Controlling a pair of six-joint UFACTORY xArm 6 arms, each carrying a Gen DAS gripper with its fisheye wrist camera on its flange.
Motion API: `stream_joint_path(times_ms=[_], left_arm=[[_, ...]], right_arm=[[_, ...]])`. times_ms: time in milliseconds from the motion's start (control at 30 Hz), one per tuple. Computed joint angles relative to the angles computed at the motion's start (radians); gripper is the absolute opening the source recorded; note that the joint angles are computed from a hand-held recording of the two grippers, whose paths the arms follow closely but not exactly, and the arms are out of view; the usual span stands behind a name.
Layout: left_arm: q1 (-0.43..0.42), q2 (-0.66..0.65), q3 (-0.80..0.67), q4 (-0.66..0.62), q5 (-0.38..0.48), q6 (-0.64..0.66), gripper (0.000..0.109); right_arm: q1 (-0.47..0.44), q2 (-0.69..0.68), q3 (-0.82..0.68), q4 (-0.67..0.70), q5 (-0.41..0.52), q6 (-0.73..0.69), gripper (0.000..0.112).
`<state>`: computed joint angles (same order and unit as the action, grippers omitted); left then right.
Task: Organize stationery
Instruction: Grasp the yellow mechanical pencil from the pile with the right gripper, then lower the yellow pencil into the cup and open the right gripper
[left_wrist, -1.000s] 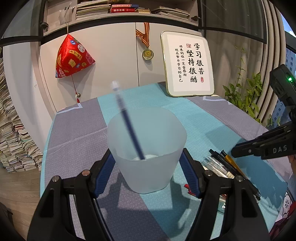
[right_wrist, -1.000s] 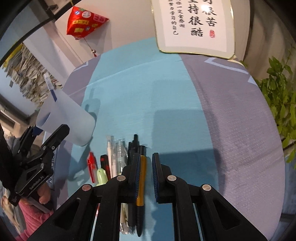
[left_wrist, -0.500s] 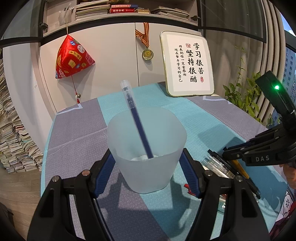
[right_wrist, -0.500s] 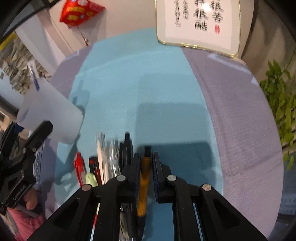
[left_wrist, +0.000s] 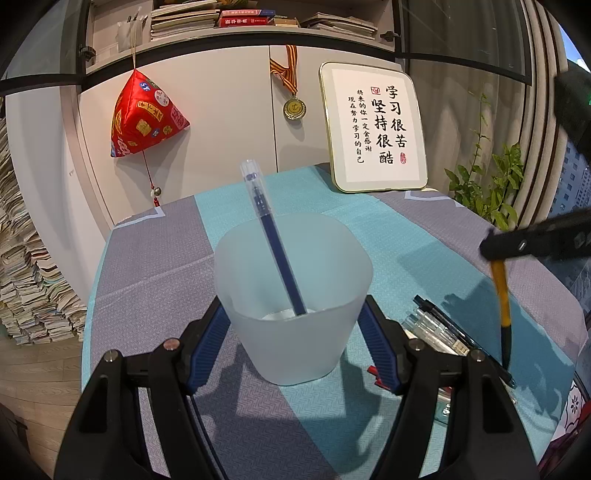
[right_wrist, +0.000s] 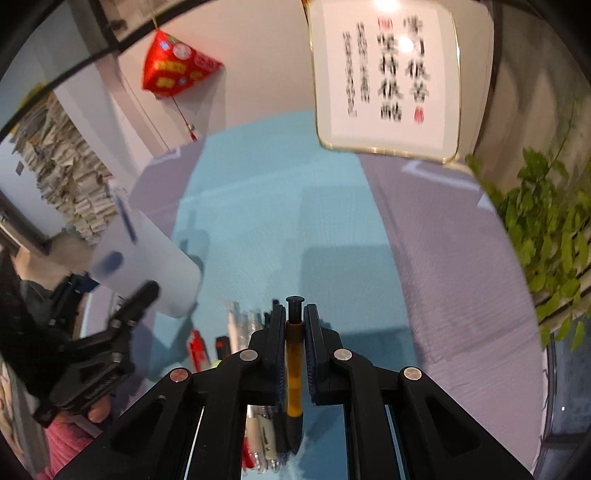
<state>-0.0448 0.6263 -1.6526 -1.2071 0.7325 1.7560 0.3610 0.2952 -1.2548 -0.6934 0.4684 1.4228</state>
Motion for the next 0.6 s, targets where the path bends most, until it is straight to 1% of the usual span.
stream_joint_path(times_ms=[200, 300, 467, 533, 600], left_arm=[[-0.001, -0.001, 0.002, -0.004, -0.003, 0.008, 0.070], [0.001, 0.002, -0.005, 0.002, 0.002, -0.002, 0.070], [0.000, 0.001, -0.003, 0.001, 0.002, -0.001, 0.069], [0.000, 0.002, -0.004, 0.001, 0.002, -0.003, 0.069], [0.000, 0.003, -0.006, 0.002, 0.002, -0.005, 0.069]], right_arm=[[0.034, -0.057, -0.038, -0.185, 0.044, 0.107, 0.010], [0.050, -0.055, -0.108, -0.268, 0.065, 0.129, 0.010], [0.063, -0.008, -0.243, -0.350, 0.056, 0.107, 0.010], [0.066, 0.029, -0.305, -0.352, 0.056, 0.077, 0.010], [0.061, 0.076, -0.365, -0.322, 0.037, 0.029, 0.010]])
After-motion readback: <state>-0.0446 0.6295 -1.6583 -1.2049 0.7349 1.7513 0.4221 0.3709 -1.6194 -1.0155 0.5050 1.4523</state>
